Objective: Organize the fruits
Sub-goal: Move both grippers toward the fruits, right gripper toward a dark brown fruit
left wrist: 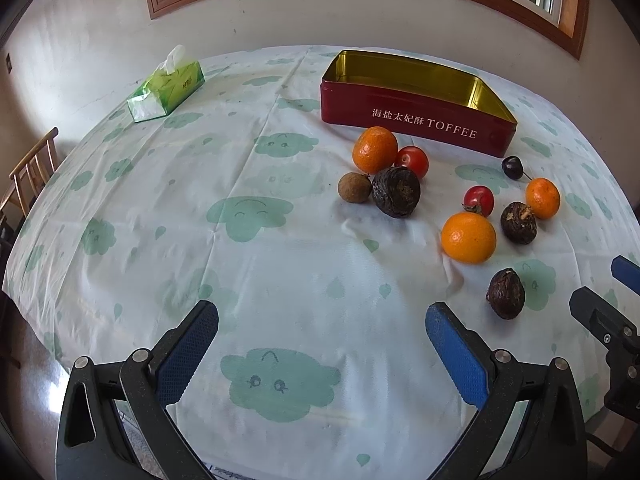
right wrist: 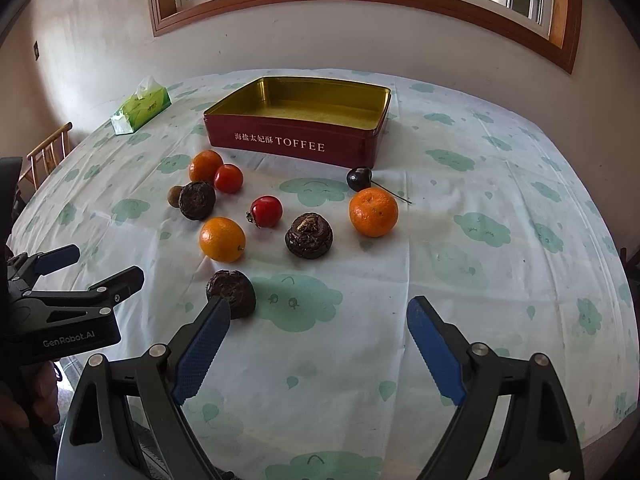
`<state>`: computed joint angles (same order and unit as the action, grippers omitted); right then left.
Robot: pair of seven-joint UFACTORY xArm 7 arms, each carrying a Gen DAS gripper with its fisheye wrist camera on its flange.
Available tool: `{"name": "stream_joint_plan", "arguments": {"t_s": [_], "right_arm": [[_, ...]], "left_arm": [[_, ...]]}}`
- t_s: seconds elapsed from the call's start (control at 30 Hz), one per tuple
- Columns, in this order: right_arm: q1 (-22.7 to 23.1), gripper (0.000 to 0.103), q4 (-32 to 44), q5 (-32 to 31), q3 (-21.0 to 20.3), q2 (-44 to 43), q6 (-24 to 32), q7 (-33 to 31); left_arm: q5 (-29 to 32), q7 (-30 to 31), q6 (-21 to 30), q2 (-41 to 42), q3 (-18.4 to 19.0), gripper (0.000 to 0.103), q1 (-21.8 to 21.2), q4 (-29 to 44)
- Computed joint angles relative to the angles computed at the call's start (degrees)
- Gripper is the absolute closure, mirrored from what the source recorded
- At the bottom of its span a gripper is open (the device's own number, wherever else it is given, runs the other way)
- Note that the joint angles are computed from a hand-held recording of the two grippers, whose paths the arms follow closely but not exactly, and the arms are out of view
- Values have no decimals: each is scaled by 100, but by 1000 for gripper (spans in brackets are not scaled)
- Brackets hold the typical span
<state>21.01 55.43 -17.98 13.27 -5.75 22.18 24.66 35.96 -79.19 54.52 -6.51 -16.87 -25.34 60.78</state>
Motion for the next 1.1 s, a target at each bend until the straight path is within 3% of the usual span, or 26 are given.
{"name": "stream_joint_plan", "arguments": {"t_s": [1.1], "right_arm": [[34,19,-60,33,7,8,-30,18]], "left_arm": [[-29,116,62,58,14,0,-59,81]]}}
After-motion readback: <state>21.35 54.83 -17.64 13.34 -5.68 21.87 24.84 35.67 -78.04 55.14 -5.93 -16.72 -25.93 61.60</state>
